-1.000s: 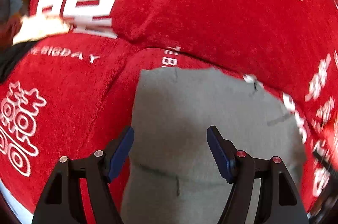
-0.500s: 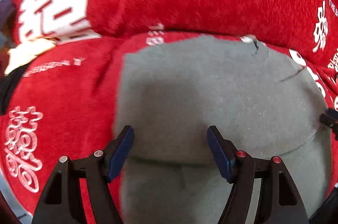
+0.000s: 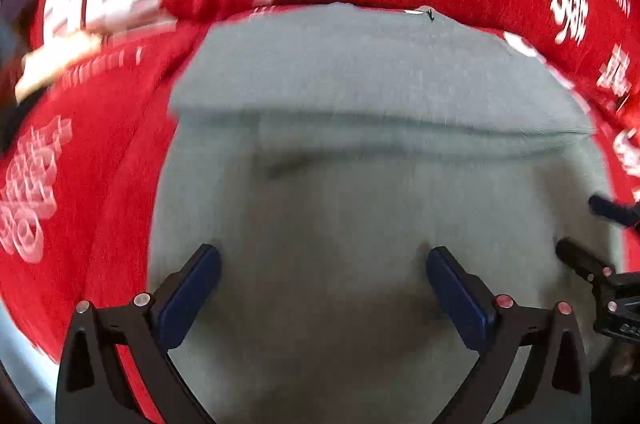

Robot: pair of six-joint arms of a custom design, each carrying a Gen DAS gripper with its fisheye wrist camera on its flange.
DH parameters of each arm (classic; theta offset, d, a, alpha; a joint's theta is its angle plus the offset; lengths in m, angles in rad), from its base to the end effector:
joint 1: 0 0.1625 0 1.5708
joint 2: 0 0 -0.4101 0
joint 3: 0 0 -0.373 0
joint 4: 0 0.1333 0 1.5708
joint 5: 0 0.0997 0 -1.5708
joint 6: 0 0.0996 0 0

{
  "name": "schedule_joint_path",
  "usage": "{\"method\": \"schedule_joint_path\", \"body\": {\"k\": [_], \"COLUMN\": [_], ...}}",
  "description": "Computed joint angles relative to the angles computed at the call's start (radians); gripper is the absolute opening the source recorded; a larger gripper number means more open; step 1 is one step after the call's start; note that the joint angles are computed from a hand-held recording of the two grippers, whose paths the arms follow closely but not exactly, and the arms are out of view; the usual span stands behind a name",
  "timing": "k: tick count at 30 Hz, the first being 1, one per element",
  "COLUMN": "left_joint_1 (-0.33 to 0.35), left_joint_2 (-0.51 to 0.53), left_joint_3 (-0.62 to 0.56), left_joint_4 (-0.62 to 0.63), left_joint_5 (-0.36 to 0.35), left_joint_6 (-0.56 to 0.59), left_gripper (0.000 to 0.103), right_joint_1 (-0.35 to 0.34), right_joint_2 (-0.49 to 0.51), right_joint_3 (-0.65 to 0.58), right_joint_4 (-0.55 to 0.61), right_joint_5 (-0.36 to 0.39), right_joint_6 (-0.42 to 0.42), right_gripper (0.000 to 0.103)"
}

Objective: Fold small clothes

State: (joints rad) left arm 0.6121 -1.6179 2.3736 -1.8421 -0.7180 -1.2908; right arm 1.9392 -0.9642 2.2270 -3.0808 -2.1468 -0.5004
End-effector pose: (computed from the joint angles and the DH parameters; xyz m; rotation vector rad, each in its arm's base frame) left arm -0.1339 -0.3485 0.2119 -0.1238 2.2784 -0.6876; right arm 0.2408 -0.4044 0.0874 0.9840 -2.3431 0.2652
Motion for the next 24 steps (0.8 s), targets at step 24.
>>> {"method": "schedule_joint_path", "body": {"k": [24], "left_joint_1": [-0.226], "left_joint_2": [-0.023], "left_joint_3": [0.122], "left_joint_4": [0.015], "left_joint_5": [-0.195], "left_joint_6": [0.326], "left_gripper": [0.103], "right_joint_1": [0.103], "right_joint_2": [-0.072], "right_joint_3": [0.259], "right_joint_4": [-0.119], "right_joint_5": [0.052], "right_joint_6": [-0.493], "right_gripper": [0.091]}}
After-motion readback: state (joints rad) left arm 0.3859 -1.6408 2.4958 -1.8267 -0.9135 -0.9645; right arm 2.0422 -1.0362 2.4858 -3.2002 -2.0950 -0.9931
